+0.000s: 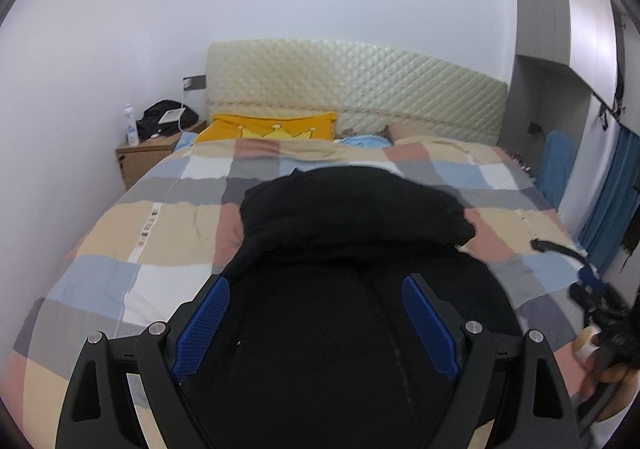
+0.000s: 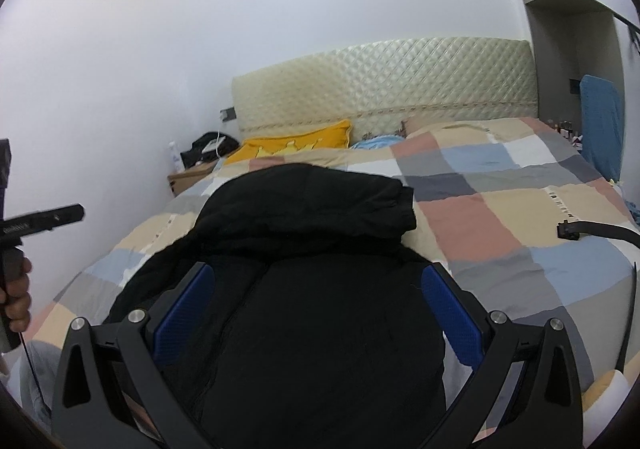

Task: Fold large clothes
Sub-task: 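Grasp the jacket hem with the right gripper and lift it toward the collar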

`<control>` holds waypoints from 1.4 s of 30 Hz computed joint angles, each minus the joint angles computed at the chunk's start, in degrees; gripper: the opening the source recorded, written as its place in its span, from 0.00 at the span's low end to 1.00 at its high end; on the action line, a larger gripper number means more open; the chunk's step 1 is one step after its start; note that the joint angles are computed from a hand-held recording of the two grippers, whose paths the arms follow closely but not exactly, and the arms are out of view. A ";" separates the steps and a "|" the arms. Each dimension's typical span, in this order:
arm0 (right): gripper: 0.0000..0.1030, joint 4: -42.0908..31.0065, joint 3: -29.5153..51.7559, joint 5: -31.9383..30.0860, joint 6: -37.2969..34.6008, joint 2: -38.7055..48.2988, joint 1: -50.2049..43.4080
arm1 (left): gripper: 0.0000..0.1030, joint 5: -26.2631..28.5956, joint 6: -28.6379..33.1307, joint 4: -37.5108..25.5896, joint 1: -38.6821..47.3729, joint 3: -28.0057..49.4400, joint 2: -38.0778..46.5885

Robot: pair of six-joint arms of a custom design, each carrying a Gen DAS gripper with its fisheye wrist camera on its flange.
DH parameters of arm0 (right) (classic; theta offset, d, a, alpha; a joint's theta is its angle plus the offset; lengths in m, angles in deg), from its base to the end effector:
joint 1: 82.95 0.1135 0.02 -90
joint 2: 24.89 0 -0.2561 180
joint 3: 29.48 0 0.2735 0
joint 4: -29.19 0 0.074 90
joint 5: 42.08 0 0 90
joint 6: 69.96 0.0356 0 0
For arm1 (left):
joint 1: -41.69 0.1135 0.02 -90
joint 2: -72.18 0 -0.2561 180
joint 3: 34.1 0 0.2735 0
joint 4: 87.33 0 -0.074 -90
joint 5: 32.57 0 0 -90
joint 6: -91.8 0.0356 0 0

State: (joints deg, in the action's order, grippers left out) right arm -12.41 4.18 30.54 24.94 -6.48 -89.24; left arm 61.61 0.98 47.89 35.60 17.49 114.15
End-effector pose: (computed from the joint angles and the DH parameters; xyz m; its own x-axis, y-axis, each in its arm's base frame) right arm 0.1380 -0.0045 0.2184 -0.4534 0.1320 -0.8815 -0.1232 0.9702 0.2086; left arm 0.1874 -0.0226 0.2674 -0.5749 0.0470 -0.8169 0.1569 0.9862 -0.0537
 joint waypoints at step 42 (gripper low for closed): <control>1.00 -11.47 24.20 -13.64 -13.85 83.92 -16.36 | 0.86 6.61 1.53 13.95 13.08 -8.18 26.44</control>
State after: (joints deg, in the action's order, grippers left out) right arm -23.88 28.39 16.90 11.09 77.45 -105.60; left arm 68.22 2.51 61.84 48.68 9.31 140.59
